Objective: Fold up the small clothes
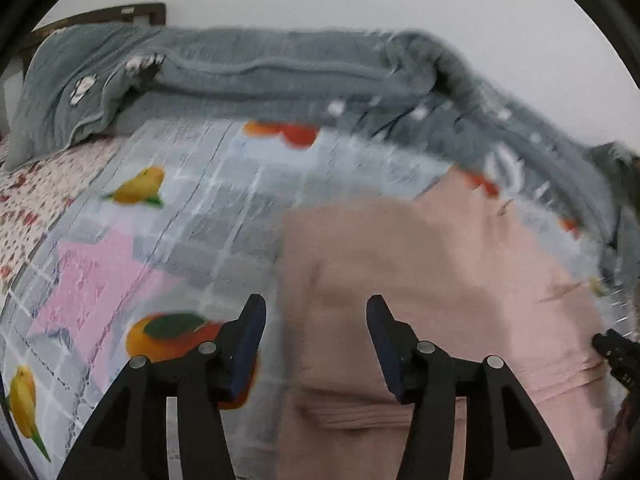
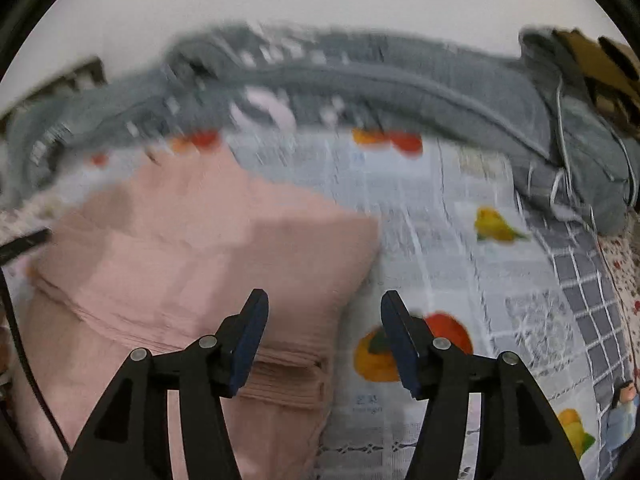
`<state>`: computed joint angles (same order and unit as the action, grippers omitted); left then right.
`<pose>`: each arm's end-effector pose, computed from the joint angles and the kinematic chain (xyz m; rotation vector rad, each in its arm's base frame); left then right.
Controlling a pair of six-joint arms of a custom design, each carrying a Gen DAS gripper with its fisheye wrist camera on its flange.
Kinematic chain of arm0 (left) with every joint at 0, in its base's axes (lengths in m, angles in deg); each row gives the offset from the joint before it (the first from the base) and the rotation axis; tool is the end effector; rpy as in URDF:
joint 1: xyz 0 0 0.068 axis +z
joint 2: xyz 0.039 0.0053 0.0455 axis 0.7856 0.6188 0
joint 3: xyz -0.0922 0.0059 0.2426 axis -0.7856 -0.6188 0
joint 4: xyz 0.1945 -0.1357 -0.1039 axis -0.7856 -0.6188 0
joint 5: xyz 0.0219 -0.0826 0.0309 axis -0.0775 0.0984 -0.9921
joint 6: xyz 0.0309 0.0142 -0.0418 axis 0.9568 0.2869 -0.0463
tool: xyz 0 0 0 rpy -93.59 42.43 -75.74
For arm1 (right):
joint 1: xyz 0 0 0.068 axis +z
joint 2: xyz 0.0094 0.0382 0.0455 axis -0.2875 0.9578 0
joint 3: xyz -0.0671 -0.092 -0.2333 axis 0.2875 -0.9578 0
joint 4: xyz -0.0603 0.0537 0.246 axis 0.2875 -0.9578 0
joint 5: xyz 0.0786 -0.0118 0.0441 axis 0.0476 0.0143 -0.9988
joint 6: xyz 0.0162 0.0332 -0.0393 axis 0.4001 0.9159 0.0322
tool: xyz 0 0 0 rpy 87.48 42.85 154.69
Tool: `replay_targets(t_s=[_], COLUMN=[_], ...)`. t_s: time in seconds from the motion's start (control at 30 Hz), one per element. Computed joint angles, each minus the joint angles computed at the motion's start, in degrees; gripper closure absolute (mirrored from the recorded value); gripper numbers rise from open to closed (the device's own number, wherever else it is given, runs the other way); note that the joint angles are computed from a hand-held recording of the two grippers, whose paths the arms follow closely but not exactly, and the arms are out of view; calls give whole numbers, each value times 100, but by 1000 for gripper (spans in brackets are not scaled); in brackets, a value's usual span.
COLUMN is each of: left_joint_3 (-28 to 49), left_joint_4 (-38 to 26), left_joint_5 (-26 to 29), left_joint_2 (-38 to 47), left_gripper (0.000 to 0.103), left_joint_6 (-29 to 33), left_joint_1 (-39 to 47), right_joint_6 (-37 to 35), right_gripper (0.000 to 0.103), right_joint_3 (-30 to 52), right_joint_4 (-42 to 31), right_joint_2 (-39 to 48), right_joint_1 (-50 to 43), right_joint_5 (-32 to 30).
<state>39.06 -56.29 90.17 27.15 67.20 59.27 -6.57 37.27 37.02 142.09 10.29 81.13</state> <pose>0.3842 0.0373 0.2189 0.2768 2.3914 -0.3077 0.2232 0.0928 0.2367 0.4903 2.4222 -0.2570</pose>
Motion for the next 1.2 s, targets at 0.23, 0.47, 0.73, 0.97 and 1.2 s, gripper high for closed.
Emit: replay_targets(t_s=[0.23, 0.47, 0.73, 0.97, 1.2], left_joint_3=[553, 1454, 1759, 1318, 116], left_joint_4=[-154, -335, -370, -216, 353], left_joint_5=[-36, -316, -219, -142, 318], left_joint_2=[581, 1224, 1466, 1109, 92], left_gripper=[50, 50, 49, 40, 39], left_joint_6=[30, -55, -191, -24, 66], left_joint_1=[-169, -460, -495, -424, -64], right_joint_6=[-11, -426, -606, -541, 703], right_gripper=[46, 46, 47, 44, 44], right_joint_3=[-213, 29, 163, 111, 152], right_joint_4=[451, 771, 1061, 931, -603], right_joint_2=[132, 496, 808, 604, -466], right_joint_1=[-456, -969, -1162, -964, 565], right_joint_5=[-279, -649, -617, -427, 921])
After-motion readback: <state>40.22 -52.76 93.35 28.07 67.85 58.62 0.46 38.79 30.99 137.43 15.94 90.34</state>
